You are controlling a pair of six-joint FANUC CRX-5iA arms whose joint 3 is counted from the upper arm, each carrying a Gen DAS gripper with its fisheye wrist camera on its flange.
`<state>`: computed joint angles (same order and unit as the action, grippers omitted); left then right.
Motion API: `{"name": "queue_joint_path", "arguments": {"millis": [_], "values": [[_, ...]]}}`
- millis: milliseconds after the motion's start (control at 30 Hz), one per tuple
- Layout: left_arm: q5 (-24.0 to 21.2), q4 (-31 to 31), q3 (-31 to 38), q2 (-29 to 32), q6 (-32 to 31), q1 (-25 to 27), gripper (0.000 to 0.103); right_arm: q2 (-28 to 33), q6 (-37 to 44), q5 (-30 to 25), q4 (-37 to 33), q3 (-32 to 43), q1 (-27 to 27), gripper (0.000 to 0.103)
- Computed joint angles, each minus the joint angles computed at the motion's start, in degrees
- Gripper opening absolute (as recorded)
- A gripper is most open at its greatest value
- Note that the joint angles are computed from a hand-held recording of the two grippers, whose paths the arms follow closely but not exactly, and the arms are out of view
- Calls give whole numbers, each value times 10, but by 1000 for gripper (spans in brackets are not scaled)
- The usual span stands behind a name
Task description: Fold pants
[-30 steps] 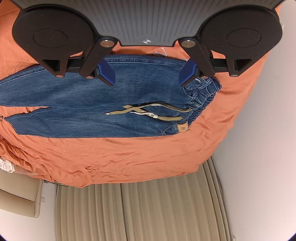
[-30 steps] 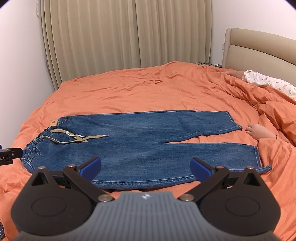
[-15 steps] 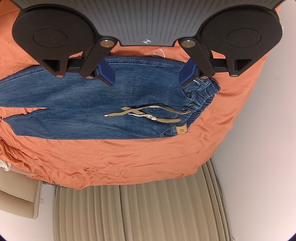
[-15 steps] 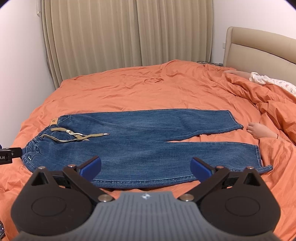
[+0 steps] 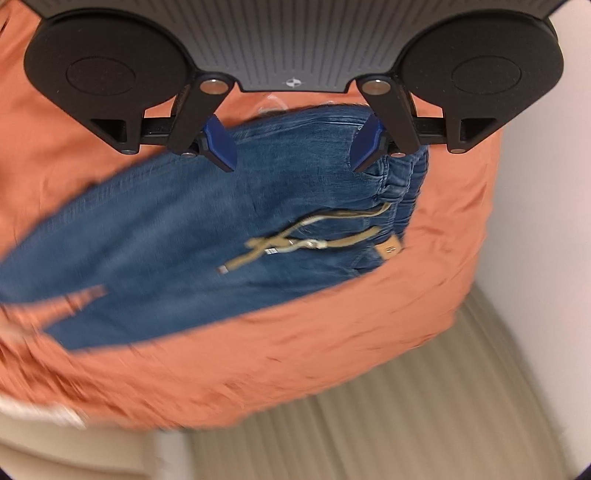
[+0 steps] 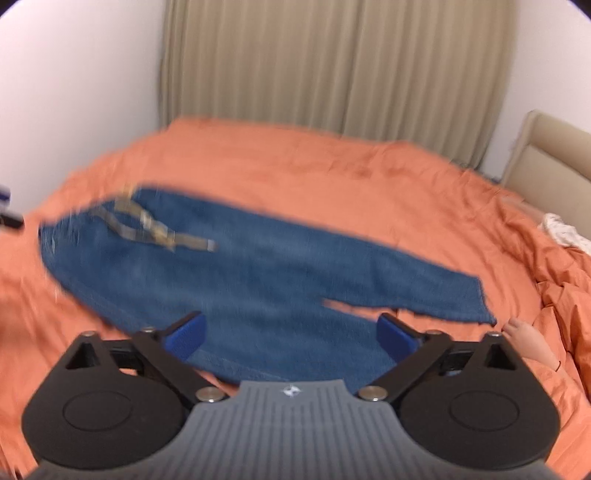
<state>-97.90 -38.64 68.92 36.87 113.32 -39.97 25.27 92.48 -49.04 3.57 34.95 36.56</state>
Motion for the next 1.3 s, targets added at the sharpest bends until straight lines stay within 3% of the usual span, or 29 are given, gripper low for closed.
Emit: {"name": "queue_joint_path", "arguments": {"millis": [100, 167, 267, 333, 500, 600, 633, 700, 767, 867, 1067, 1233, 1300], "values": [[16, 38, -44, -15, -47, 25, 82, 45, 66, -74, -25, 72, -17, 62], [26, 47, -76, -22, -84, 37, 82, 61, 106, -92, -45, 95, -29, 52], [30, 51, -105, -15, -164, 47, 82, 97, 146, -147, -56, 150, -41, 49], [25, 41, -108, 2, -212, 49, 80, 123, 160, -187, -56, 188, -48, 42], [14, 16, -114, 39, -295, 54, 80, 184, 199, -268, -53, 275, -68, 37], [31, -5, -134, 44, -331, 49, 79, 212, 222, -311, -53, 321, -77, 36], [28, -9, -130, 50, -329, 49, 78, 222, 228, -328, -56, 340, -81, 36], [25, -8, -128, 53, -310, 49, 65, 241, 243, -357, -55, 374, -87, 36], [39, -14, -142, 43, -284, 46, 36, 245, 268, -368, -49, 381, -90, 36], [56, -26, -158, 22, -228, 43, 13, 247, 296, -373, -30, 378, -95, 36], [61, -54, -131, 17, -154, 39, 7, 239, 325, -339, 32, 317, -104, 32], [28, -61, -69, 44, -149, 36, 7, 224, 330, -287, 51, 258, -108, 4], [23, -68, -62, 47, -141, 31, 7, 217, 309, -268, 52, 249, -110, 0]]}}
